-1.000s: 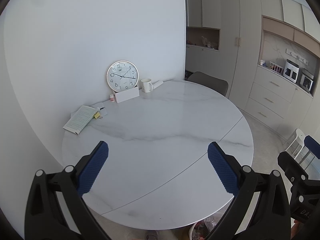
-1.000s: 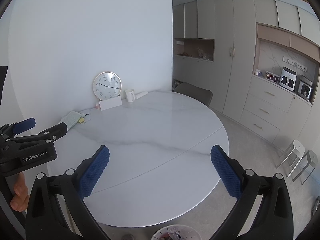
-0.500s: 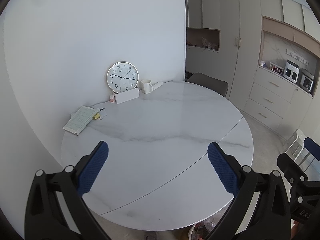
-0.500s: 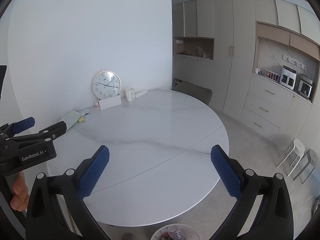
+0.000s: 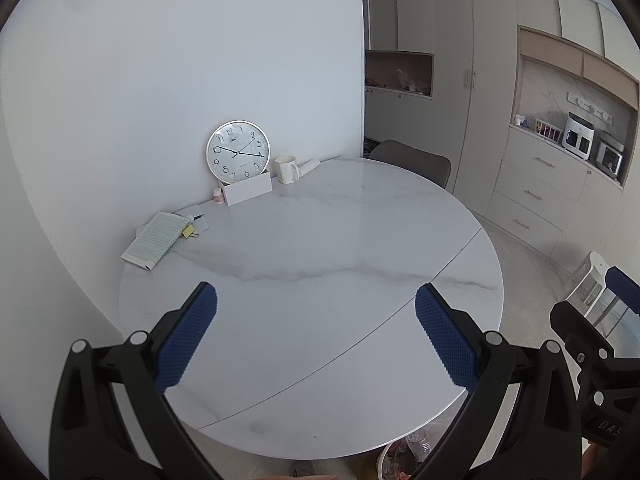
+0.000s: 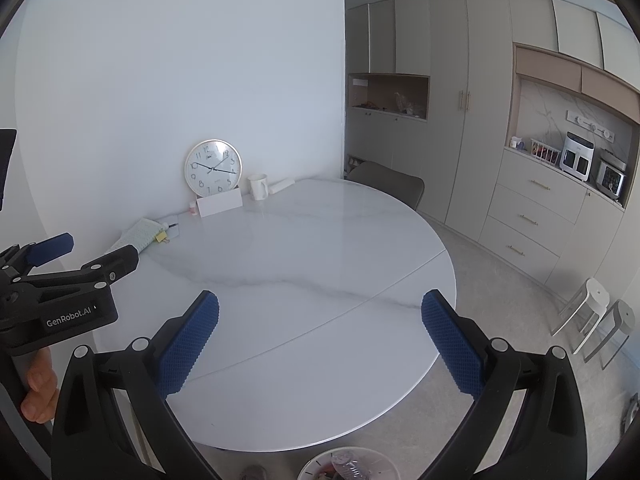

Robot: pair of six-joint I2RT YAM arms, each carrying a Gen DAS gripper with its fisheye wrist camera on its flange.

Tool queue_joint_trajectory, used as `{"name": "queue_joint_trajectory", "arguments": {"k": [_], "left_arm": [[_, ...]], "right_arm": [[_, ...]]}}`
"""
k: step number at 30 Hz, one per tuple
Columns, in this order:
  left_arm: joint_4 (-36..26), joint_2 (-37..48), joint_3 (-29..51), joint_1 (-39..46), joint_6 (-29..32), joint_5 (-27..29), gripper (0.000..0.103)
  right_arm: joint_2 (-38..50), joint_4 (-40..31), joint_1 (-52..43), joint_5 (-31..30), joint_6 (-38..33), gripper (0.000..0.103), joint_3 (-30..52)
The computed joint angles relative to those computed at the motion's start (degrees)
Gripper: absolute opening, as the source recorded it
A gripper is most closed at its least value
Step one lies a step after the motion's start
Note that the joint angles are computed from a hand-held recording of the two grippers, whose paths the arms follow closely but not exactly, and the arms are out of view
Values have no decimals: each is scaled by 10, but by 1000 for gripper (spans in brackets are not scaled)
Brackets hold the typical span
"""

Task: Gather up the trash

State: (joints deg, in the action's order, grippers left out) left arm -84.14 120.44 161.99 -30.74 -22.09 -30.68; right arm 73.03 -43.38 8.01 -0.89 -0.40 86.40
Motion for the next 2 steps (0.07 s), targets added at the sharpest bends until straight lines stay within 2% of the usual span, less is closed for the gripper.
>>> {"name": "queue_joint_trajectory", "arguments": {"k": [2], "left_arm": [[-10, 10, 20, 0, -1, 0, 95]], "right_arm": [[-2, 1, -3, -2, -1, 101, -2]]}}
